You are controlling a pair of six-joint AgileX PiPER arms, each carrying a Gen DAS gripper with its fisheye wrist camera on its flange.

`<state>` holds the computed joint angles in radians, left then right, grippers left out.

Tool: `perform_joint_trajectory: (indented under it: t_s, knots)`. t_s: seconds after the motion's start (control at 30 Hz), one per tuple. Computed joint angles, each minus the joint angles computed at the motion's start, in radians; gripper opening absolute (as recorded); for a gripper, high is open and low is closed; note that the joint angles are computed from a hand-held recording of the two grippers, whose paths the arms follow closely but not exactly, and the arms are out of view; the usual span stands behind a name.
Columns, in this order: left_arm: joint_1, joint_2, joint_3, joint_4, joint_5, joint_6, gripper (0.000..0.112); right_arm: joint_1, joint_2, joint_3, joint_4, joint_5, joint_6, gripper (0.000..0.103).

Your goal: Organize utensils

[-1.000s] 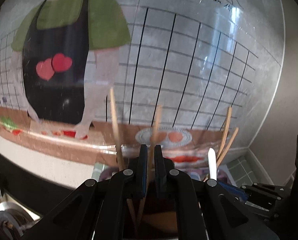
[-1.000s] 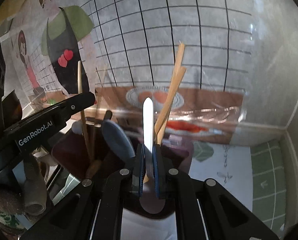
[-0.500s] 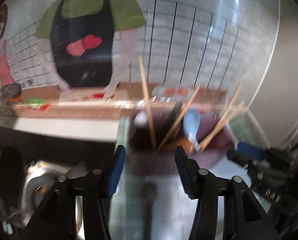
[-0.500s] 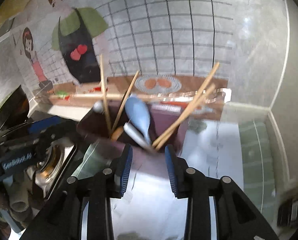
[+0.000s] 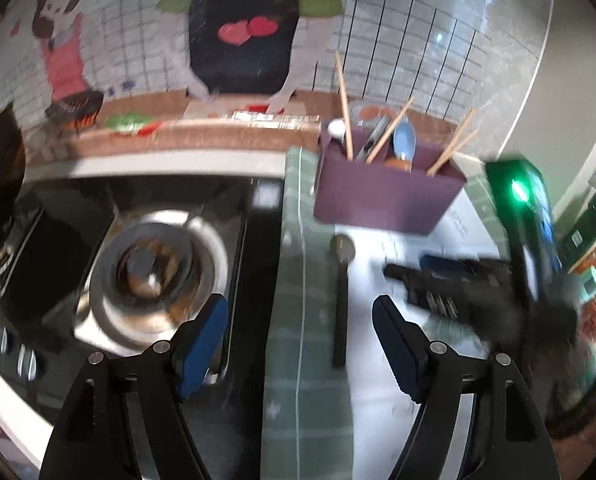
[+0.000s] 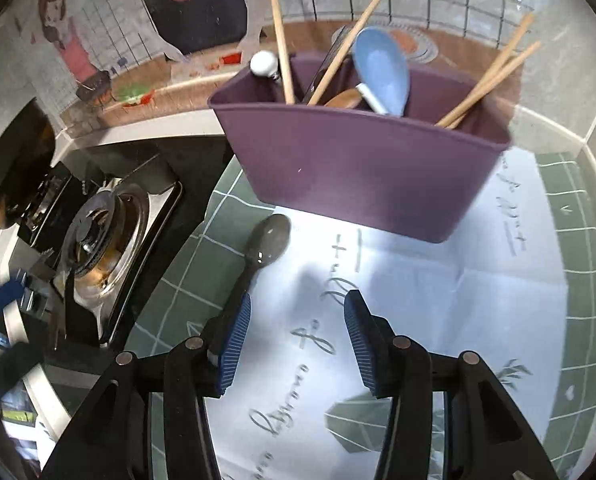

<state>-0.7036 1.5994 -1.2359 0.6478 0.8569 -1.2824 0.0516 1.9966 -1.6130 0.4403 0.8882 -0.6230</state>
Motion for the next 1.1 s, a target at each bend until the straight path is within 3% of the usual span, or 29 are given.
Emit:
perform_joint_trajectory:
  t_s: [0.13, 0.23, 0.43, 0.53, 0.67, 0.83, 0.97, 1.1]
  knots:
    - [-0.031, -0.042, 0.086, -0.029, 0.007, -0.017, 0.076, 0.035, 0.005, -0.01, -0.037, 0.002, 0.097, 0.046]
    - [-0.049, -0.067, 0.135, -0.026, -0.008, -0.054, 0.076, 0.027, -0.073, 0.096, -0.021, -0.055, 0.067, 0.046]
    - [-0.089, -0.09, 0.162, 0.038, -0.034, -0.148, 0.076, -0.113, -0.303, 0.359, 0.114, -0.139, -0.107, 0.049]
    - [-0.151, -0.103, 0.186, 0.159, -0.022, -0.298, 0.079, -0.209, -0.434, 0.496, 0.222, -0.175, -0.242, 0.06]
    - [-0.273, -0.103, 0.225, 0.37, 0.052, -0.517, 0.093, -0.319, -0.58, 0.642, 0.383, -0.208, -0.448, 0.072]
    - [-0.341, -0.102, 0.241, 0.444, 0.096, -0.608, 0.103, -0.398, -0.697, 0.754, 0.533, -0.228, -0.634, 0.079]
    - [-0.441, -0.069, 0.235, 0.527, 0.27, -0.709, 0.103, -0.474, -0.757, 0.845, 0.671, -0.213, -0.808, 0.094]
    - [-0.476, -0.047, 0.212, 0.523, 0.325, -0.718, 0.103, -0.522, -0.808, 0.906, 0.741, -0.207, -0.917, 0.097]
